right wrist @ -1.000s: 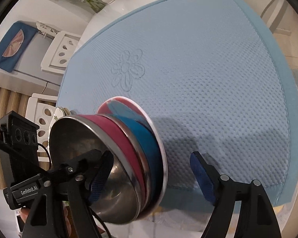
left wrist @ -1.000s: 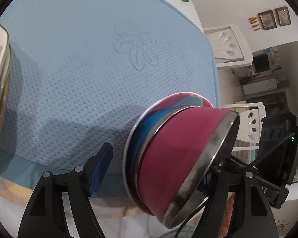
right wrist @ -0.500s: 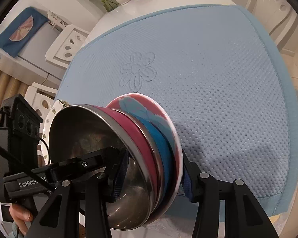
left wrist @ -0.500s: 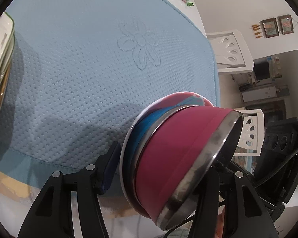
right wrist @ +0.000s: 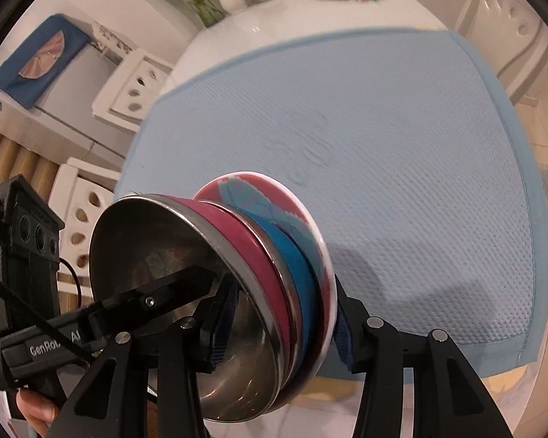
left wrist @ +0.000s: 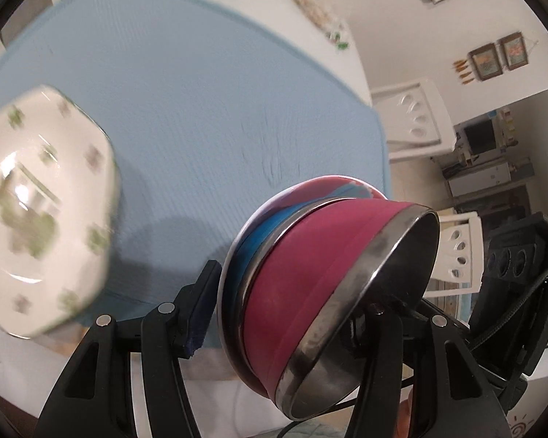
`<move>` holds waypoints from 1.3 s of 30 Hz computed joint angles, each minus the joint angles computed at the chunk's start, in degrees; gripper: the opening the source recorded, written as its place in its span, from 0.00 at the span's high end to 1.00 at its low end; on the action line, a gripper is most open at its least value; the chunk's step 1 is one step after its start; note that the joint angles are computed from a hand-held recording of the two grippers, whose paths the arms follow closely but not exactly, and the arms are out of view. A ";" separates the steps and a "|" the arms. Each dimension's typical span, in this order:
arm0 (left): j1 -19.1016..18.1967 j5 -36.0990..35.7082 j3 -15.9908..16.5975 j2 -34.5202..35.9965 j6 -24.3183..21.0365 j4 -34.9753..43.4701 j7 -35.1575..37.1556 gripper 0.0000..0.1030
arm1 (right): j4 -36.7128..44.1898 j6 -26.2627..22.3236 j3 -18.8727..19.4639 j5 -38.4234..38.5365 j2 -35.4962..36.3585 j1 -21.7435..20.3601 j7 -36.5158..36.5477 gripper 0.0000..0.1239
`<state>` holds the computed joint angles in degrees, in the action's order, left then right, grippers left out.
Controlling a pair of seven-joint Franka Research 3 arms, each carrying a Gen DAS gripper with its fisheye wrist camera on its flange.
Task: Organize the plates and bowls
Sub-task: 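Carry the bowl stack over the hexagonal plate stack and lower it on top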
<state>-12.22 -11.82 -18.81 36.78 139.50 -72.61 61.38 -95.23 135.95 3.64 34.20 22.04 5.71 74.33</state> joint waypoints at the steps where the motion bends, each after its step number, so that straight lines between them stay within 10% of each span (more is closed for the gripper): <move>1: 1.03 -0.45 -0.10 -1.50 0.67 -1.49 0.73 0.49 | 0.57 0.41 0.05 -0.42 -0.11 0.63 0.94 0.62; 11: 7.70 -2.65 2.69 -13.20 1.68 -14.18 4.47 0.49 | 14.24 0.10 2.30 -5.42 6.15 7.51 10.09 0.62; 22: 13.62 -10.90 3.65 -15.11 -0.70 -21.44 11.94 0.49 | 39.43 -11.08 2.13 -13.73 23.30 13.80 20.96 0.63; 39: 13.94 -10.14 4.22 -11.67 -4.05 -18.00 16.71 0.49 | 46.97 -14.84 1.66 -17.15 29.16 15.26 30.08 0.62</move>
<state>1.72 -21.95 -14.60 25.12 135.45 -90.61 78.09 -48.26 121.12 5.30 17.05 51.19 20.97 104.41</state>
